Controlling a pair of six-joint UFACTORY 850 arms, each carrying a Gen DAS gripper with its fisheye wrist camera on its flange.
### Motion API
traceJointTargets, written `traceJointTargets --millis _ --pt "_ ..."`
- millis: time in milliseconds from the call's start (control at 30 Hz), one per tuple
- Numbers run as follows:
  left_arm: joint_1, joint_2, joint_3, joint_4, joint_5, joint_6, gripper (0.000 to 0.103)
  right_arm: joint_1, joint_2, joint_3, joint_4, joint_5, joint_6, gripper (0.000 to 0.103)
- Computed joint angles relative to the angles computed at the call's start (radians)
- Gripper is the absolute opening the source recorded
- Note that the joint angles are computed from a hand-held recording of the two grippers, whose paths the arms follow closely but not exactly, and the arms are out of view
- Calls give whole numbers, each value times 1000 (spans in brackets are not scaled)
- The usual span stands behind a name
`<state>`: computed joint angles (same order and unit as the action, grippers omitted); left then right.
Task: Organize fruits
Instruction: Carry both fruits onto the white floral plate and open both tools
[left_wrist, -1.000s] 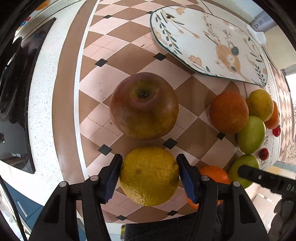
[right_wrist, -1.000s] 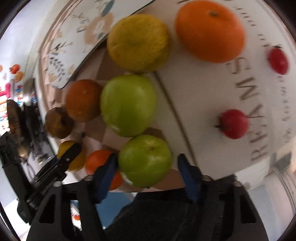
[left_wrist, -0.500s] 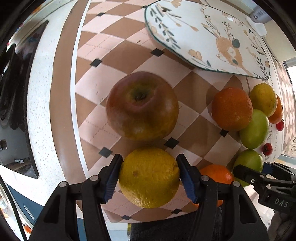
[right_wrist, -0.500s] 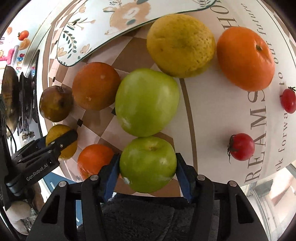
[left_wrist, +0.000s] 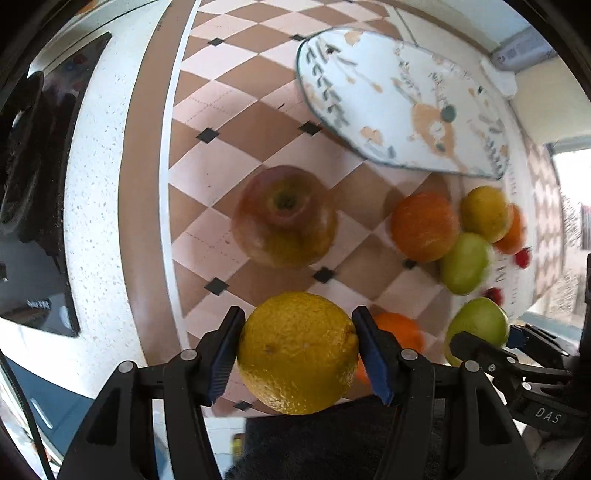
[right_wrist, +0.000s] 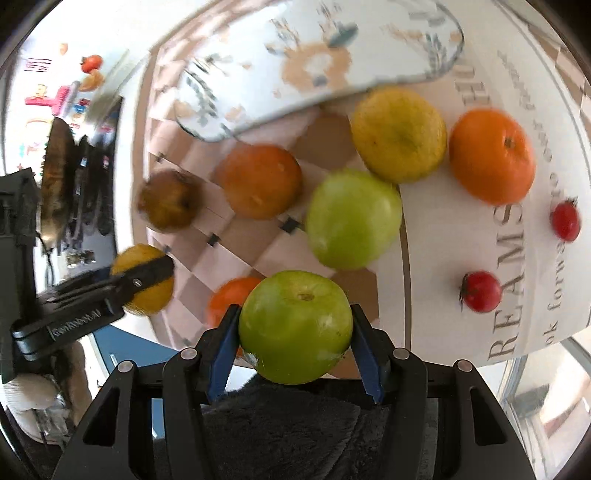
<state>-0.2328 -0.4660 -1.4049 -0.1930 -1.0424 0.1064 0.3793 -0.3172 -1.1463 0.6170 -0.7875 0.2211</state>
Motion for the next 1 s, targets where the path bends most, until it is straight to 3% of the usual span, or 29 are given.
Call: traceJointTargets --millis 200,400,733,1000 --pt "-6 4 -136 -131 -45 0 58 -70 -4 -109 -95 7 -31 59" --pt "-60 -180 -411 -74 -46 -160 58 -127 -202 -387 -290 -91 -45 59" --pt "-68 -630 -965 -134 -342 -392 58 -168 -554 -812 -389 -346 -256 59" --pt "-77 -766 -1175 -145 -463 -444 58 -184 -629 -911 -403 -399 -302 60"
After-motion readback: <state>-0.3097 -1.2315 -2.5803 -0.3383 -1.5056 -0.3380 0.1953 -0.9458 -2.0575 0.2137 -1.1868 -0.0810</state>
